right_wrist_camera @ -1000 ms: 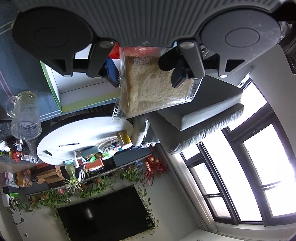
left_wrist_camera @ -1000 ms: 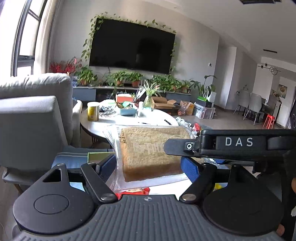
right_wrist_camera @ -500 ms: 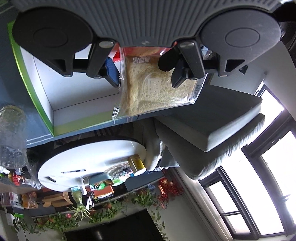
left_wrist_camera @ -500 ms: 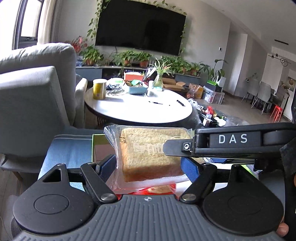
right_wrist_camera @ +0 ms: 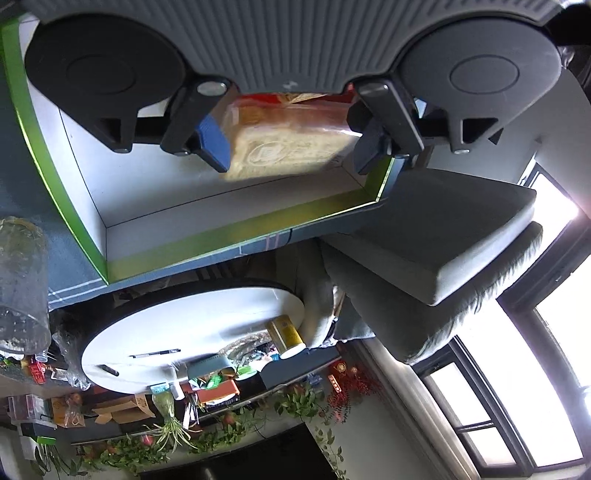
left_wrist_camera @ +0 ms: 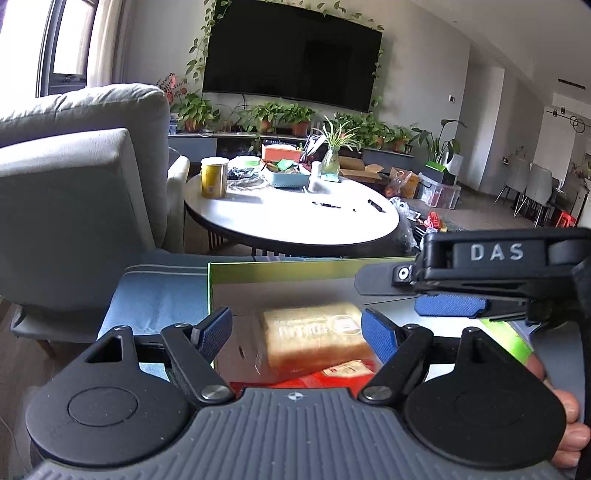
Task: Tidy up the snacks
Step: 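Lift the bread slice into the green box and release it, then grasp the red printed snack bag with the right gripper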
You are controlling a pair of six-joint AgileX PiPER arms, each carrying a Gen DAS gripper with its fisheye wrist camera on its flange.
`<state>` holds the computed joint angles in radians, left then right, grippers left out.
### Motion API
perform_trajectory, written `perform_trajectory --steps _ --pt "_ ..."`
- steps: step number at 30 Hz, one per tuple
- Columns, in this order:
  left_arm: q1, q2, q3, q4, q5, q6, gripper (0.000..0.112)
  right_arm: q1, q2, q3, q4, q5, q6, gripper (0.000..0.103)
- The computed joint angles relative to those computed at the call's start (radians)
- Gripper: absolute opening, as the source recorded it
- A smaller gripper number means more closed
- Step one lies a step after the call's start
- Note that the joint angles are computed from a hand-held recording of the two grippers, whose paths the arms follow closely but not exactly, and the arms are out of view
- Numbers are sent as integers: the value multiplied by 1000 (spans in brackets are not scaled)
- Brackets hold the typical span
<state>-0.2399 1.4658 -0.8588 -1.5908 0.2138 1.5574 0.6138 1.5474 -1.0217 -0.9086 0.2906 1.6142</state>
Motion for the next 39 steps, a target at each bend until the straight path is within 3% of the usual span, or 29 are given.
perform_trajectory --steps 5,14,22,30,39 --pt "-4 -92 48 66 3 -68 75 55 -81 23 -100 53 62 78" --pt "4 -300 188 341 3 -375 76 206 -280 153 -233 168 195 78" --pt "43 -472 332 555 54 -583 77 303 -311 258 -206 200 298 78" --pt "132 -528 438 506 160 -526 78 329 -290 308 -97 81 319 78" --pt "138 -466 473 410 179 -411 78 364 -206 272 -12 134 309 78"
